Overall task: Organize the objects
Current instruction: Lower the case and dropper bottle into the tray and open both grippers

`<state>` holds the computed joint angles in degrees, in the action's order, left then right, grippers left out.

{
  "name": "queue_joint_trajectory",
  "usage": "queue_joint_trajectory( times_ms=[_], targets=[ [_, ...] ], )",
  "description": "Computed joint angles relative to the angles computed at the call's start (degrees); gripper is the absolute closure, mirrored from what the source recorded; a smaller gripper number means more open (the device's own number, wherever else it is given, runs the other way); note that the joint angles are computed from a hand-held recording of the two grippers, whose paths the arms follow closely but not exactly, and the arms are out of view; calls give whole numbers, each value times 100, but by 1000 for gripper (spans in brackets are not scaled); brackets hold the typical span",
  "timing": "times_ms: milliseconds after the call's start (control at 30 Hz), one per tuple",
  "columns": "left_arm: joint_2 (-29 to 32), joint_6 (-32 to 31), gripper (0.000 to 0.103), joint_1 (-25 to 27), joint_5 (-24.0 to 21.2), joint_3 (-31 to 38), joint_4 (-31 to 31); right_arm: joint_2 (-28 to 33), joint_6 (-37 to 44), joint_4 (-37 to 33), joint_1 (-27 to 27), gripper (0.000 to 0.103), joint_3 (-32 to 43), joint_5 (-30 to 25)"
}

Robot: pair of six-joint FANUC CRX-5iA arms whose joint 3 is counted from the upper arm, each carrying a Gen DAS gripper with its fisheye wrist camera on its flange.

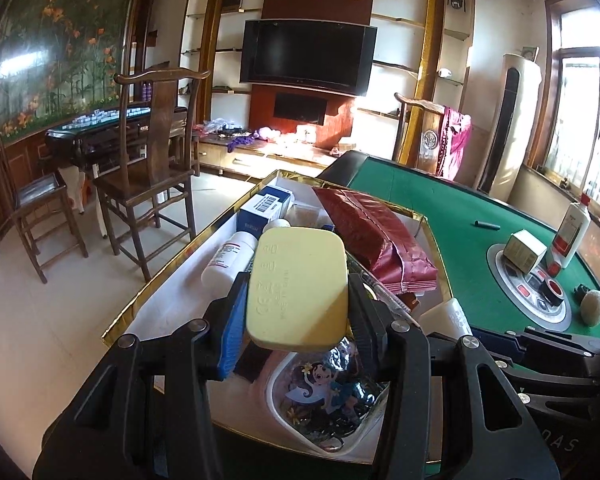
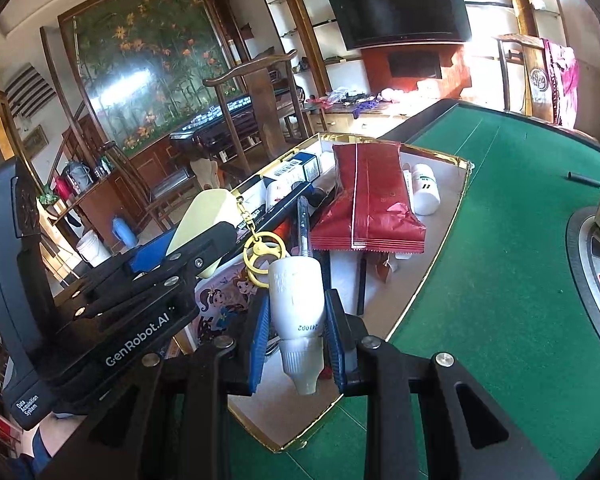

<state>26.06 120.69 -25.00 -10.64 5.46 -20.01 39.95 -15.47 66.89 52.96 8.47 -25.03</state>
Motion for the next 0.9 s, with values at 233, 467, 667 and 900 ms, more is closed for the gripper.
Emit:
queue_joint_trajectory(
  times_ms=[233,467,667,900],
  targets=[
    [79,-465,56,83,75,-43,520,103,227,-242,-1,77,162,-84],
    [154,-887,56,133,85,-48,943,190,437,-521,7,77,309,-246],
    [263,-1982,56,232,129,-193,2079,293,650,-801,-2,77,486,-408],
    [382,-3190,56,292,173,-371,3384,443,947,-1162,-2,77,749,-585]
  ],
)
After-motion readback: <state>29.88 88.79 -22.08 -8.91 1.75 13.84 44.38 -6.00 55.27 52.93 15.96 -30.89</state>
